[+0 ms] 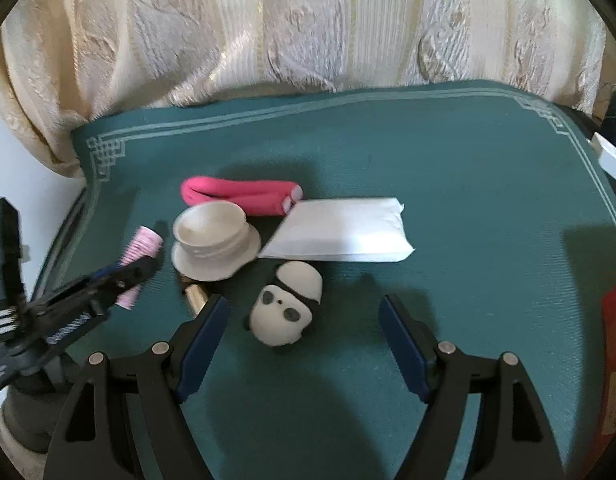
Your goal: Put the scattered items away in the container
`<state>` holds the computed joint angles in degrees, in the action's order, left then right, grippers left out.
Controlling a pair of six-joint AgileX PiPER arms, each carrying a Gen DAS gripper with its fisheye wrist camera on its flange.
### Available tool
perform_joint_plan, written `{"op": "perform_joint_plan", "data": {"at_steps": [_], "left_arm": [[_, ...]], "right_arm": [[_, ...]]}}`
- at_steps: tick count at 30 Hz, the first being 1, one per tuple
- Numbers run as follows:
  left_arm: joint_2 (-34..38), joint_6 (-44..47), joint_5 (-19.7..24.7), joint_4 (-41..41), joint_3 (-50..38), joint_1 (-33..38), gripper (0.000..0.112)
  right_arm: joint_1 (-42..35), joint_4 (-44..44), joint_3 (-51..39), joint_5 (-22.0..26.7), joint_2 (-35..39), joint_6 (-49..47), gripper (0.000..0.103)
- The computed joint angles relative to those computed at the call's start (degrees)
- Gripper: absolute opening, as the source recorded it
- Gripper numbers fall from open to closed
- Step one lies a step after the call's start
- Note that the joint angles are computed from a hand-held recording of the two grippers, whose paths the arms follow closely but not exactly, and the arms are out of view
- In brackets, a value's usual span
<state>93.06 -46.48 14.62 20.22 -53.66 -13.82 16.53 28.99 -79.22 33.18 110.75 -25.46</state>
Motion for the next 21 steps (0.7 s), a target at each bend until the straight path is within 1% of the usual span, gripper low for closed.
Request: {"op": "perform_joint_plan", "data": {"at_steps": [1, 3, 4, 5, 7, 9, 12, 14, 16, 18, 20, 21], "left_arm": [[0.1, -1.2, 0.4, 1.4, -0.2, -0.4, 0.030], [0.2, -2.7, 1.0, 3.3, -0.4, -0.9, 0.030], [0.3, -2.7, 1.0, 3.3, -0.5, -0.9, 0.030], [0.3, -2.2, 0.8, 2.9, -0.4, -0.8, 0.030], [0.1, -0.9, 0.1, 1.3, 0.1, -0.3, 0.030], [-0.1, 0.1, -0.6, 0.0, 0.5, 0.1, 0.030], [-0.4, 4.0, -1.8, -4.3, 1.2, 1.1, 0.030], [-0.5, 4.9, -2.2, -5.3, 1.5, 1.5, 0.030], [-0.5, 4.5, -2.3, -5.1, 1.5, 1.6, 0.030], [-0.5, 1.9, -2.1, -2.6, 1.5, 1.4, 0.030], [-0.5, 0.1, -1.9, -1.1, 1.6, 1.3, 0.030], [-0.5, -0.8, -1.8, -0.2, 1.5, 1.2, 0.030]], "right_arm": [[0.4, -0.6, 0.4, -1.0, -0.2, -0.1, 0.076], [0.5, 0.7, 0.8, -1.0, -0.5, -2.3, 0.062], [0.4, 1.9, 0.8, -0.2, -0.5, -3.9, 0.044], [0.5, 1.7, 0.8, 0.2, -0.6, -4.0, 0.037], [0.5, 1.6, 1.6, -0.2, -1.0, -4.3, 0.037], [-0.3, 3.5, 2.8, -0.1, -1.7, -6.0, 0.037], [-1.7, 6.7, 5.3, -0.3, -3.2, -9.0, 0.036], [-2.7, 8.9, 7.1, -0.6, -4.5, -11.2, 0.036], [-3.9, 11.2, 9.1, -0.9, -6.2, -13.3, 0.036], [-5.1, 12.8, 10.6, -0.9, -8.3, -15.1, 0.035], [-6.1, 13.8, 11.4, -1.0, -9.9, -16.3, 0.032], [-6.9, 14.7, 12.0, -0.9, -11.2, -17.4, 0.031]]}}
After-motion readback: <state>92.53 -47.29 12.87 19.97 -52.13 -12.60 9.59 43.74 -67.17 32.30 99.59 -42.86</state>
